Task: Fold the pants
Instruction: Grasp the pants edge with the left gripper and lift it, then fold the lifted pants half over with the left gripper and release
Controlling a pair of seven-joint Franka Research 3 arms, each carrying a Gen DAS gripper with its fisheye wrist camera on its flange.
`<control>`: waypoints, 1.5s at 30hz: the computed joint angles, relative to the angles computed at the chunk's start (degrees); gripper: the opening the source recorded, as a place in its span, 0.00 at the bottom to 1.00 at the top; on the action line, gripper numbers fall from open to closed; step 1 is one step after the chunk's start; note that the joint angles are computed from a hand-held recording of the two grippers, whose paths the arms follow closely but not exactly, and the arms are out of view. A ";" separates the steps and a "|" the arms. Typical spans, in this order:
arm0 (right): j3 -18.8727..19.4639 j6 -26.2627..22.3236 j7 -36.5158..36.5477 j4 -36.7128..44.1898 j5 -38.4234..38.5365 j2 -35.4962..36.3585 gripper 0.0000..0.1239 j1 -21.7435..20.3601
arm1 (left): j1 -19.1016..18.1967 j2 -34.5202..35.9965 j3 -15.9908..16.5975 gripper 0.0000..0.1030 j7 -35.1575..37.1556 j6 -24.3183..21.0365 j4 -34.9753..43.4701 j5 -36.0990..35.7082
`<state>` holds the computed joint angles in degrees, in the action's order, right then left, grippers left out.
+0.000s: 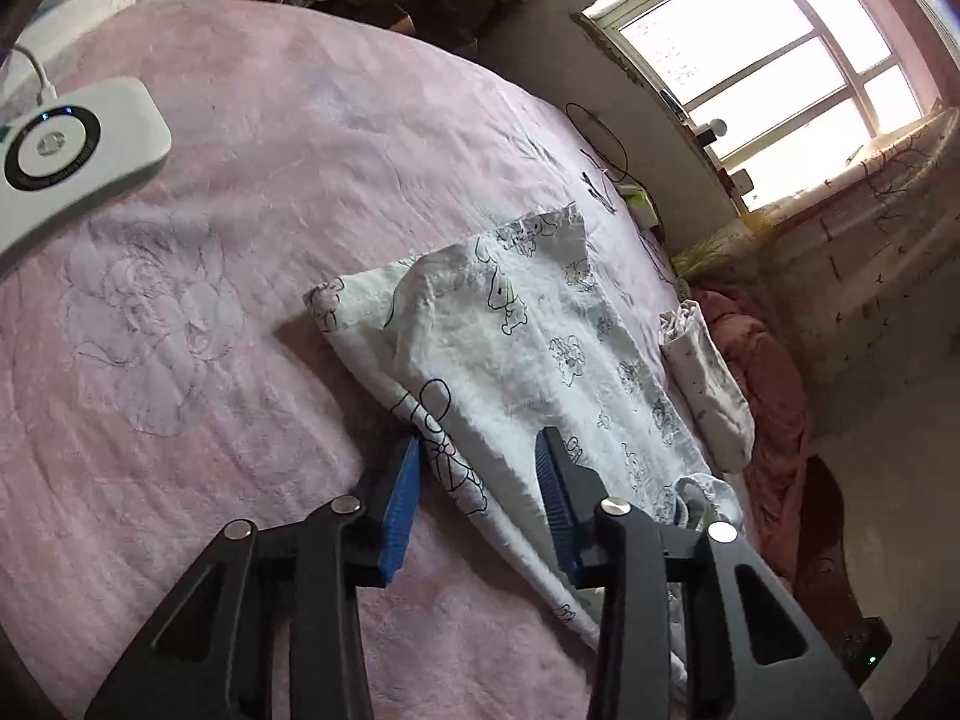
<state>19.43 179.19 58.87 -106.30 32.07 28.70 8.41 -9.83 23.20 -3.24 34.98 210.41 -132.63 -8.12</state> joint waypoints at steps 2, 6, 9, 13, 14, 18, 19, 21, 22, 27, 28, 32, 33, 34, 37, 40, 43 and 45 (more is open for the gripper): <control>0.11 0.05 -0.37 -0.10 -0.26 -0.04 0.40 -0.07 | -0.95 0.50 0.78 0.27 0.45 -1.50 1.28 -1.62; 1.53 1.12 -1.34 -1.03 0.08 -0.49 0.40 -1.43 | -3.77 1.50 2.99 0.26 2.05 -2.17 2.94 -6.13; 2.83 1.33 -2.19 -1.68 0.57 -0.76 0.40 -2.93 | -1.12 3.37 1.87 0.34 2.13 -2.55 5.51 -1.93; 2.81 1.10 -2.33 -2.32 0.96 -1.15 0.40 -3.33 | -5.89 3.61 6.12 0.33 6.34 -4.67 7.19 -6.50; 3.73 1.36 -2.87 -2.79 1.50 -1.34 0.40 -4.30 | -6.94 3.56 6.92 0.29 6.94 -4.87 7.10 -8.24; 6.22 2.63 -4.71 -4.97 3.24 -2.58 0.40 -7.40 | -11.73 2.70 10.34 0.01 11.93 -5.41 6.59 -13.85; 6.44 3.00 -4.99 -5.59 3.50 -2.97 0.40 -7.97 | -14.16 2.36 12.01 0.01 14.45 -4.76 6.39 -16.30; 6.05 3.46 -4.94 -6.52 3.70 -3.66 0.40 -8.45 | -19.30 1.75 15.05 0.01 21.02 -2.55 6.39 -22.24; 5.92 3.81 -4.86 -7.00 3.84 -4.02 0.40 -8.86 | -21.65 1.65 16.38 0.01 24.77 -1.48 7.03 -24.93; 9.97 9.69 -3.14 -9.99 4.30 -5.49 0.40 -15.50 | -28.67 -0.23 18.78 0.01 40.03 -0.71 11.68 -33.45; 9.74 9.62 -2.43 -10.14 3.75 -5.87 0.40 -16.11 | -27.55 -0.90 17.11 0.01 39.94 0.13 12.08 -30.86; 8.84 9.79 0.77 -11.26 2.06 -7.25 0.40 -18.98 | -29.56 0.87 15.85 0.01 48.70 -1.30 19.63 -31.97; 9.06 9.81 1.45 -11.51 1.58 -7.46 0.40 -20.21 | -28.53 1.58 14.32 0.01 48.71 -2.01 21.60 -30.17; 9.31 9.83 2.09 -11.78 1.04 -7.64 0.40 -21.34 | -27.05 2.40 12.48 0.01 48.32 -3.14 23.76 -28.06; 10.34 10.24 3.70 -12.79 -0.84 -8.02 0.40 -24.95 | -24.10 5.88 8.27 0.01 47.30 -7.11 30.86 -22.90; 10.76 10.23 5.17 -14.01 -3.01 -8.33 0.40 -27.69 | -23.23 10.18 6.13 0.01 44.81 -11.47 38.43 -17.06; 12.42 10.71 6.77 -15.30 -5.18 -8.15 0.40 -31.43 | -23.17 14.05 4.34 0.01 43.47 -15.84 44.78 -11.93; 13.89 10.83 8.19 -15.86 -6.46 -7.78 0.40 -34.31 | -23.25 16.87 2.89 0.01 42.87 -18.61 48.77 -8.64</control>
